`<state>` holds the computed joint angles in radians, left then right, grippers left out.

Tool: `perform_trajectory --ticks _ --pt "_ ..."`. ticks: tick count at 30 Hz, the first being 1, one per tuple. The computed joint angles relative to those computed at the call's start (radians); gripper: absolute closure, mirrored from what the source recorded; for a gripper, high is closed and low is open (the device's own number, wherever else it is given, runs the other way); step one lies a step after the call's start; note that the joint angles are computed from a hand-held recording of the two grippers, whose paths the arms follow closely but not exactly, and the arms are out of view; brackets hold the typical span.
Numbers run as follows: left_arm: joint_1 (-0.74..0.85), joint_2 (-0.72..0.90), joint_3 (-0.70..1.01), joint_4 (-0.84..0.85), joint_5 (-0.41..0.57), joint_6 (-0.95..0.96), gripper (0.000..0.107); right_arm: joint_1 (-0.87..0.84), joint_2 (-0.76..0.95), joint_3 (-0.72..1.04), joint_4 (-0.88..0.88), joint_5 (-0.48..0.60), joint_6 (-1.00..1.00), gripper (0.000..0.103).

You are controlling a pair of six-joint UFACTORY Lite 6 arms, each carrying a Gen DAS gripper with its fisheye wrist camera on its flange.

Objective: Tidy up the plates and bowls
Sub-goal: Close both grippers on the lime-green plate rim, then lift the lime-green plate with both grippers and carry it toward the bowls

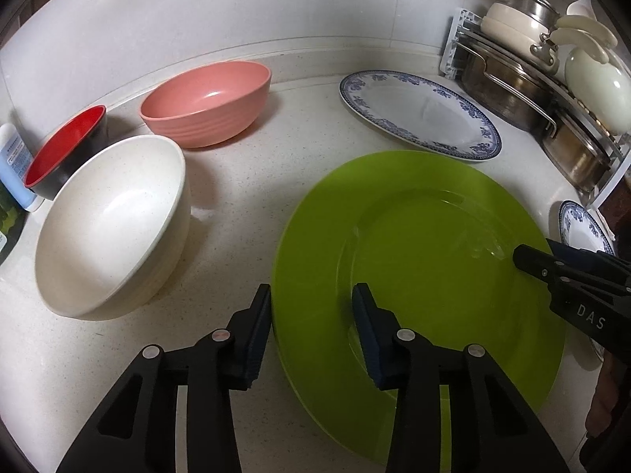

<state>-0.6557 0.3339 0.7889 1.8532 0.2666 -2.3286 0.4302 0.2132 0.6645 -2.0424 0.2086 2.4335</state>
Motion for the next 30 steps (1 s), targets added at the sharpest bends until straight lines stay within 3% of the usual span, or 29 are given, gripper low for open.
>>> perform_trajectory --ticks 13,20,30 --pt "-0.032 -0.065 -0.04 -0.176 0.057 0.176 0.07 0.01 -0.025 0.006 0.283 -0.038 -0.252 0.065" --pt "-0.056 -0.184 -0.101 -0.348 0.083 0.332 0.07 0.05 -0.117 -0.009 0.736 -0.016 -0.669 0.065" --pt "-0.116 -0.441 -0.249 -0.597 0.176 0.532 0.07 0.146 -0.258 -0.028 1.188 0.072 -1.047 0.065"
